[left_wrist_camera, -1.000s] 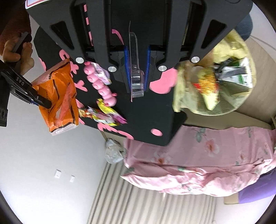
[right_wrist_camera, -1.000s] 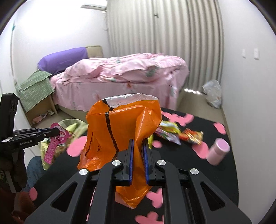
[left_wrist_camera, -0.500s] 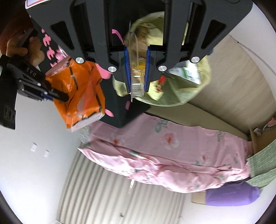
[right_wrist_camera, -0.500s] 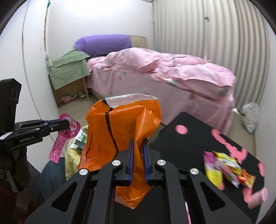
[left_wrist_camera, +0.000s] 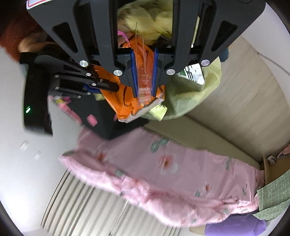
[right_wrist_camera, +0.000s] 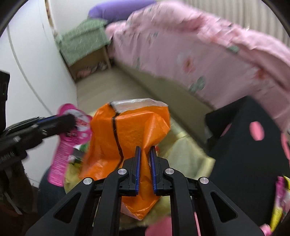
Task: Collect trash
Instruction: 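Carry the orange bag and lollipop card over the yellow trash bag with both tools, then open both tools to drop the orange bag and card into the yellow bag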
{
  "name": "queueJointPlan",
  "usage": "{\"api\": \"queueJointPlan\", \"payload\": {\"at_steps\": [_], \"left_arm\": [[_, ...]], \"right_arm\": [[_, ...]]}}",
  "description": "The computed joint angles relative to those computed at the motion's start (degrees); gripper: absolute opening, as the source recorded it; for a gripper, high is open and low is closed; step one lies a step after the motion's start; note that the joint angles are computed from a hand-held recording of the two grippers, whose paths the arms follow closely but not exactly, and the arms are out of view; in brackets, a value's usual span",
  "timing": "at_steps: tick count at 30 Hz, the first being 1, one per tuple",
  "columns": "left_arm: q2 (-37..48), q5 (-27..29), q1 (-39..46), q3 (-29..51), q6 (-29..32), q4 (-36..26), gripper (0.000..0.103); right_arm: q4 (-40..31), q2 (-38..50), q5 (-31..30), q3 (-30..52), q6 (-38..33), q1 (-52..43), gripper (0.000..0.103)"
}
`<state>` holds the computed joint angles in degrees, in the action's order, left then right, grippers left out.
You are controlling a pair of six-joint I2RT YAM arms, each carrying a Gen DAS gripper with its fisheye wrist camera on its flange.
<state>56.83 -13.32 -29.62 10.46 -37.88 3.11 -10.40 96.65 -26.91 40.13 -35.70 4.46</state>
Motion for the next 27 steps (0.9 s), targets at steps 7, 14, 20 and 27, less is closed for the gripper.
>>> {"api": "queueJointPlan", "payload": {"at_steps": [7, 14, 20, 27], "left_arm": [[24.9, 2.1, 3.0, 0.7, 1.0, 15.8, 0.014], [29.2, 3.7, 3.6, 0.3, 2.0, 20.4, 0.014], [28.8, 4.0, 3.8, 0.4, 1.8, 19.6, 0.014], [27.6, 6.0, 5.0, 0.0, 1.2, 19.7, 0.014]], "right_arm": [[-1.8, 9.8, 4.3, 5.9, -4.0, 4.0, 0.011], [-5.2, 11.8, 4.2, 7.8, -6.1, 3.2, 0.011], [-5.3, 11.9, 4.3, 7.7, -6.8, 2.9, 0.01], [-4.1, 9.9, 4.1, 5.8, -6.5, 2.8, 0.01]]}}
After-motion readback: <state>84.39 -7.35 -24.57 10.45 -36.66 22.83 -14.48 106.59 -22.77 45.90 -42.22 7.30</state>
